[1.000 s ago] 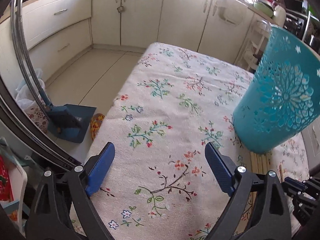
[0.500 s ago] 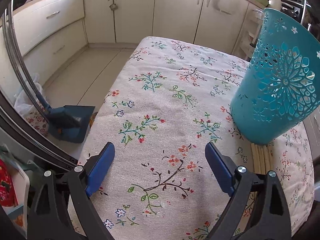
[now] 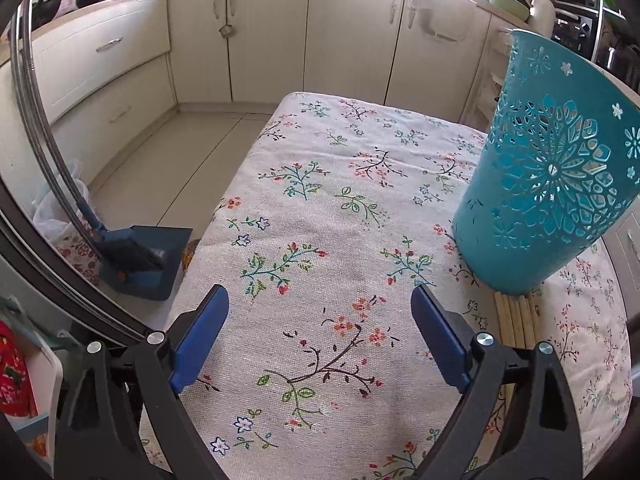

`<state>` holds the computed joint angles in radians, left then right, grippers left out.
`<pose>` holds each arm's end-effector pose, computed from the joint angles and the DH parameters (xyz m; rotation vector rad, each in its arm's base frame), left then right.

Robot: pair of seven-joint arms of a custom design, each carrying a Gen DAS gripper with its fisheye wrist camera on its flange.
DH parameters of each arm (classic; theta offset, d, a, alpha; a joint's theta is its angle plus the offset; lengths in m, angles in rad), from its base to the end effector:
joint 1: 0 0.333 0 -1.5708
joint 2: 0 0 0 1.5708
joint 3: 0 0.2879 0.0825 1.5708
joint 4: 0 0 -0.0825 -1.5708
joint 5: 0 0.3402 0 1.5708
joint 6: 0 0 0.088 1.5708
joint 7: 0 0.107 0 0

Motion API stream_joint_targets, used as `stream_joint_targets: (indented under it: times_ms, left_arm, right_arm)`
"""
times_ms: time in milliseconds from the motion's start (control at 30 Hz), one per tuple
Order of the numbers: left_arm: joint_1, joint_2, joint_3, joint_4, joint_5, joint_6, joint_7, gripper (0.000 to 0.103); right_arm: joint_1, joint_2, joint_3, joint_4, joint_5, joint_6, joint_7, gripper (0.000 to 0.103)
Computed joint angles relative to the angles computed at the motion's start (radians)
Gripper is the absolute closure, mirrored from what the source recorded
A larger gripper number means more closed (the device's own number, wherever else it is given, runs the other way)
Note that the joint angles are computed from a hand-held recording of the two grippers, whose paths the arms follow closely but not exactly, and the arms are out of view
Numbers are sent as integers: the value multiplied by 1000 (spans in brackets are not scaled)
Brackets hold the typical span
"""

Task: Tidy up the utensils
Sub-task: 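Lift the chopstick with the right gripper and release it into the cup, then close the left gripper on another chopstick from the bundle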

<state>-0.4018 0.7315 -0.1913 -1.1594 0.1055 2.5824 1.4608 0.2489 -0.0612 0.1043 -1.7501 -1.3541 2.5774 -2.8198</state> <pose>0.6371 -0.3719 0.4431 -1.4365 2.3080 -0.9170 0.5090 0.2076 0.6544 -0.8403 1.6917 -0.9509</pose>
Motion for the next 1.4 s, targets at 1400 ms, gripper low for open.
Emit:
stream_joint_targets:
  times_ms: [1400]
  left_arm:
    - [4,-2,-2,-5,-4,5,-3,14]
  right_arm:
    - [110,66,26,-312,649,-75,-337,84]
